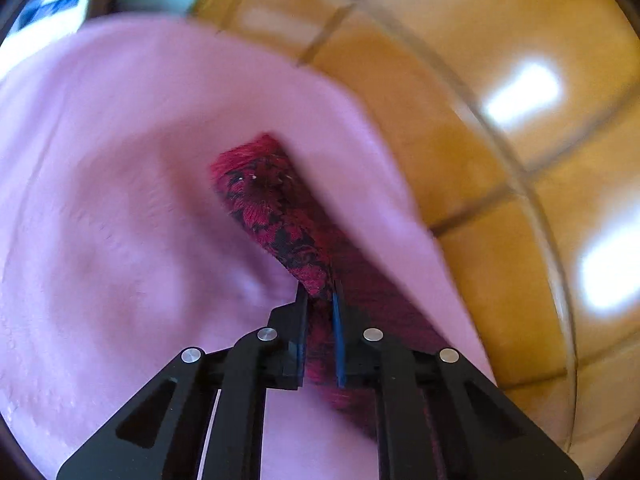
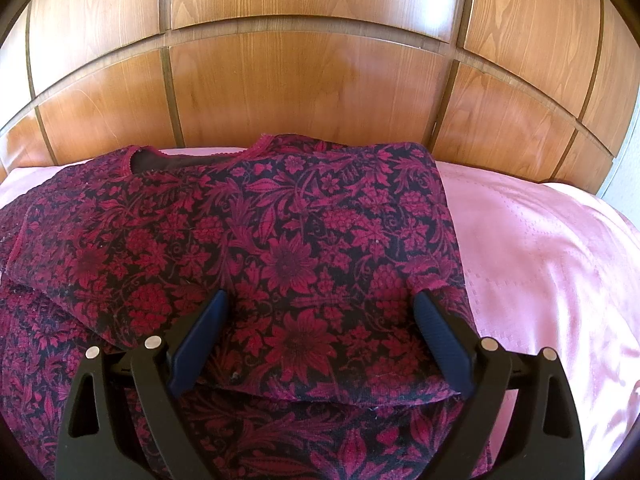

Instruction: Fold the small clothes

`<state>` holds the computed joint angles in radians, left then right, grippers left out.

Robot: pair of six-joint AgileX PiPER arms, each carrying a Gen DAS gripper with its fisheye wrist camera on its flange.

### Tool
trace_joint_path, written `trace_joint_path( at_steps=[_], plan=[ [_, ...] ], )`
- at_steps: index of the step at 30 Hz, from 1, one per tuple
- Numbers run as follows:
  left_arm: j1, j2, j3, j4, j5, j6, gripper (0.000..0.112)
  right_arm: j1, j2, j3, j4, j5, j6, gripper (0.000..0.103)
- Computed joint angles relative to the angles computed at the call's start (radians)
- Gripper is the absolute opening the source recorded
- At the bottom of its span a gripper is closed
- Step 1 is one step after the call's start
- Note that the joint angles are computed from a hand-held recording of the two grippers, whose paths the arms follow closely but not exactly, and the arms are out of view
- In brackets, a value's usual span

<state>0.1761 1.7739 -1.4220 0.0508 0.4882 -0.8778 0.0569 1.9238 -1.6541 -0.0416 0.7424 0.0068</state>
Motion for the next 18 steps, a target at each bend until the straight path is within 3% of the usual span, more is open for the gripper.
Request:
trace_joint_path(
  at_steps=[6, 10, 18],
  plan=[
    [-0.226, -0.085, -0.024, 0.185, -0.049, -0.029, 0.009, -0.001, 0.0, 0.001, 0.001, -0.001, -0.001, 0.093],
    [-0.404, -0.037, -0.119, 0.32, 0.002, -0.096, 0.009, -0.001, 0.0, 0.001, 0.004, -0.002, -0.003, 0.093],
    [-0.637, 0.2, -0.362, 0.247, 0.141, 0.04, 0.009, -0.004, 0.0, 0.001, 0.012, -0.002, -0.006, 0.093]
  ],
)
